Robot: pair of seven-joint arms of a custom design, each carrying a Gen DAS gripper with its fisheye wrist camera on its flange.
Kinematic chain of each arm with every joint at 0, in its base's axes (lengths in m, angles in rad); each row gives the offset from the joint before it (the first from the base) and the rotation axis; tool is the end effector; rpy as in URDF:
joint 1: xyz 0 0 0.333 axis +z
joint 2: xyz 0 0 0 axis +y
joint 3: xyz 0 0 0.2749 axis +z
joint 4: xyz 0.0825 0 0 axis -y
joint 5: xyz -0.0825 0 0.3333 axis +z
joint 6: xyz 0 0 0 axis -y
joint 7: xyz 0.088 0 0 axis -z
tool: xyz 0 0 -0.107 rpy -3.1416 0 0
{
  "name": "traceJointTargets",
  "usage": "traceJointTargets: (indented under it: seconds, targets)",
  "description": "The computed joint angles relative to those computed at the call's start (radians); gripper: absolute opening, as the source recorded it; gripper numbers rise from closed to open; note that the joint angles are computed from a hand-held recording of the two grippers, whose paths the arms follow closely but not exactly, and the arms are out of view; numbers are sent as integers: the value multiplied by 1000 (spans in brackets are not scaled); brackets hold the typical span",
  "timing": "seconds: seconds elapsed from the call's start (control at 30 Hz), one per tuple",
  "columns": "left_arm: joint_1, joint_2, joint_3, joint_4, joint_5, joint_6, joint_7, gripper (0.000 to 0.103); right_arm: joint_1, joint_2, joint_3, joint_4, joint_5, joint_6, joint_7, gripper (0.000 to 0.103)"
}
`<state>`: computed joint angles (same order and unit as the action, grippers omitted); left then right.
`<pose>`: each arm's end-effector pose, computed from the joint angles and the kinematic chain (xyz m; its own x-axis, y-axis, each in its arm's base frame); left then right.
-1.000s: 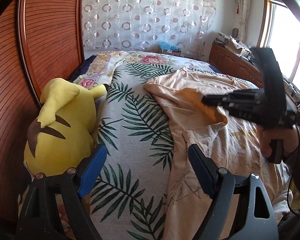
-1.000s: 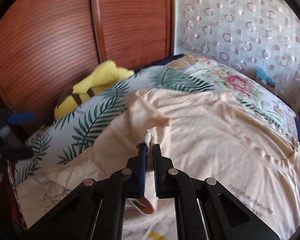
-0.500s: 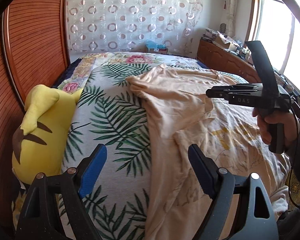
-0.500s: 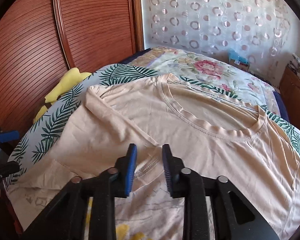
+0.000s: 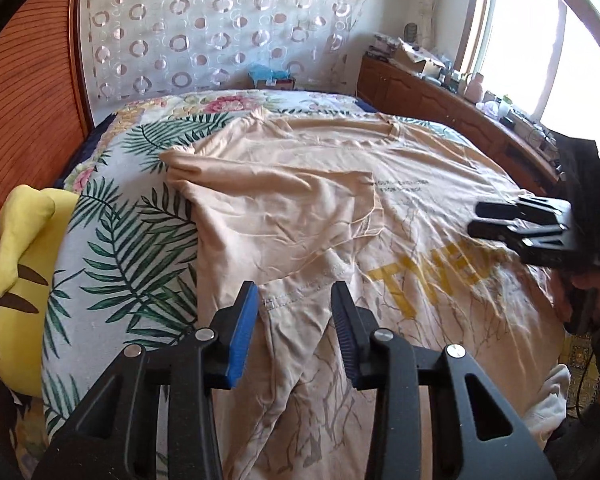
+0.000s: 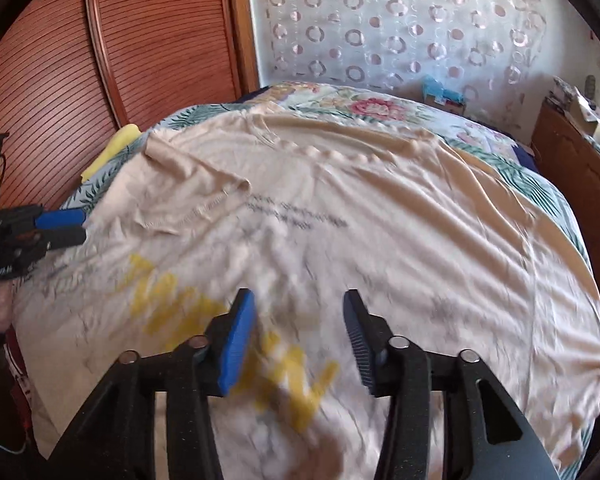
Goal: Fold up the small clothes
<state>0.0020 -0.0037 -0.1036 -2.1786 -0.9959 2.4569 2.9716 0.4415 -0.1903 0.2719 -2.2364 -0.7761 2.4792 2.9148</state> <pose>0.5142 -0.0520 0.4083 -0.7390 -0.6612 0.1290 -0.5521 0.4847 -0.6784 0.3645 0.3253 0.4746 -0.0842 -0.9959 -0.0328 -0.7275 0.0840 -0.6809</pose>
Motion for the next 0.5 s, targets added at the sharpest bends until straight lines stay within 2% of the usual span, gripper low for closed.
traceJointTargets:
  seconds: [0.2, 0.33, 0.5]
  targets:
    - [-3, 38, -14, 22, 53, 24, -78, 34, 9, -67, 24, -59, 30, -26, 77, 57]
    - [-2, 26, -20, 5, 45, 46, -48, 8, -2, -86, 33, -70, 48, -26, 74, 57]
    - [0, -41, -1, -41, -12, -16, 29, 4, 8, -20, 43, 20, 46, -106, 44, 58]
